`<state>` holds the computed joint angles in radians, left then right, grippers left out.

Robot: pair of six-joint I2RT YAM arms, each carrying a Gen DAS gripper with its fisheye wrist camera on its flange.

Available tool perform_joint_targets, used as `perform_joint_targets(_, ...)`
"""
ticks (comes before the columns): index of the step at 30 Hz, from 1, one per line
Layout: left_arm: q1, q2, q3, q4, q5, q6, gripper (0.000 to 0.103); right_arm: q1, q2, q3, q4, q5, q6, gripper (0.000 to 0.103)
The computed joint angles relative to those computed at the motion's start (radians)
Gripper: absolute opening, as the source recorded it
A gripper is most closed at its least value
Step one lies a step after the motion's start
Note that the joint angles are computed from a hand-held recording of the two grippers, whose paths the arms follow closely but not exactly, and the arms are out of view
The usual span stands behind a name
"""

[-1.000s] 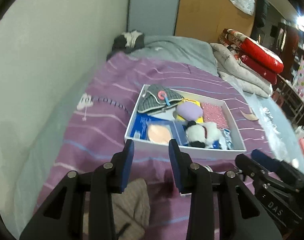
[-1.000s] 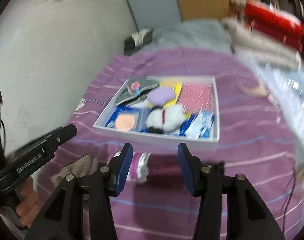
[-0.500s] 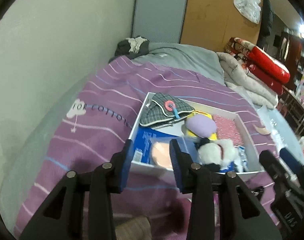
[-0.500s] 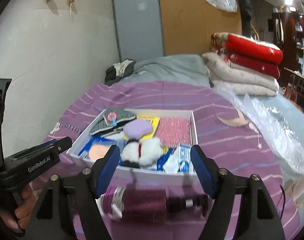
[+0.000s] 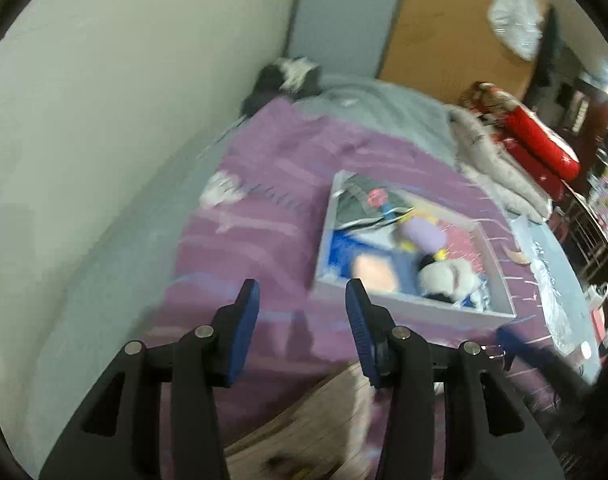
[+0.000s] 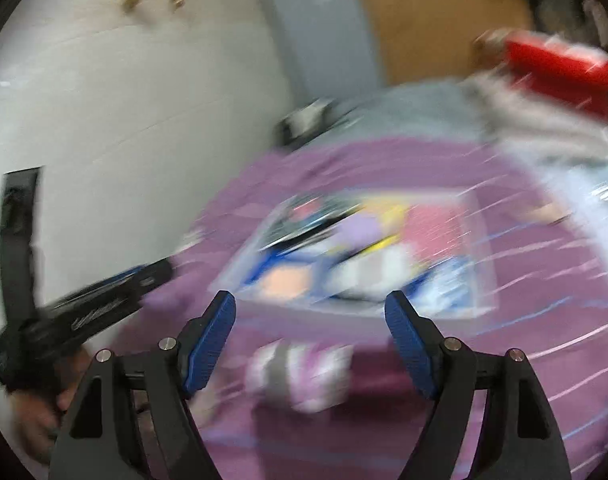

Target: Organize soft objects

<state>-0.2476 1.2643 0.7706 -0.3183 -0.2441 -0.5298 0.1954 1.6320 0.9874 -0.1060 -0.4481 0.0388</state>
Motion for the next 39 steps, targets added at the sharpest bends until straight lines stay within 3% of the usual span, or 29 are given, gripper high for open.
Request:
perform_joint_targets(4, 0.056, -0.073, -0.008, -0.073, -0.045, -0.013, 0.046, 0.127, 0.186, 0.180, -0.275, -0.153, -0.109, 0.078)
perform_joint_targets(7, 0.060, -0.099, -0.031, -0.060, -0.061, -0.006, 0.046, 0.203, 0.348, 0.303, -0.388, -0.128, -0.086, 0.075)
perform_joint_targets(9, 0.050, -0.107, -0.037, -0.053, -0.094, 0.001, 0.047, 0.205, 0.345, 0.284, -0.344, -0.150, -0.066, 0.061)
perform_joint_targets(11, 0.043, -0.112, -0.044, -0.023, -0.120, -0.006, 0.051, 0.171, 0.293, 0.241, -0.286, -0.218, -0.043, 0.027)
perform_joint_targets(12, 0.040, -0.116, -0.050, -0.004, -0.125, -0.012, 0.056, 0.153, 0.271, 0.221, -0.252, -0.235, -0.020, 0.019)
perform_joint_targets(16, 0.004, -0.122, -0.075, 0.097, -0.151, 0.013, 0.064, 0.085, 0.209, 0.199, -0.191, -0.247, 0.038, 0.017)
perform_joint_targets(19, -0.074, -0.070, -0.051, 0.128, -0.289, 0.044, 0.064, 0.017, 0.176, 0.197, -0.133, -0.292, 0.114, 0.017)
perform_joint_targets(22, -0.151, 0.004, -0.038, 0.227, -0.405, 0.088, 0.084, -0.010, 0.205, 0.274, -0.115, -0.185, 0.156, 0.017)
perform_joint_targets(28, -0.163, 0.189, 0.099, 0.212, -0.279, 0.091, 0.087, -0.059, 0.352, 0.389, -0.017, -0.050, 0.306, 0.017)
perform_joint_targets(31, -0.166, 0.206, 0.119, 0.183, -0.202, 0.047, 0.087, -0.078, 0.401, 0.433, -0.045, -0.016, 0.354, 0.028)
perform_joint_targets(35, -0.209, 0.188, 0.102, 0.187, -0.226, 0.033, 0.087, -0.112, 0.276, 0.260, 0.063, 0.017, 0.350, 0.068)
perform_joint_targets(39, -0.222, 0.153, 0.105, 0.156, -0.223, 0.002, 0.087, -0.131, 0.142, 0.163, 0.075, 0.061, 0.277, 0.068)
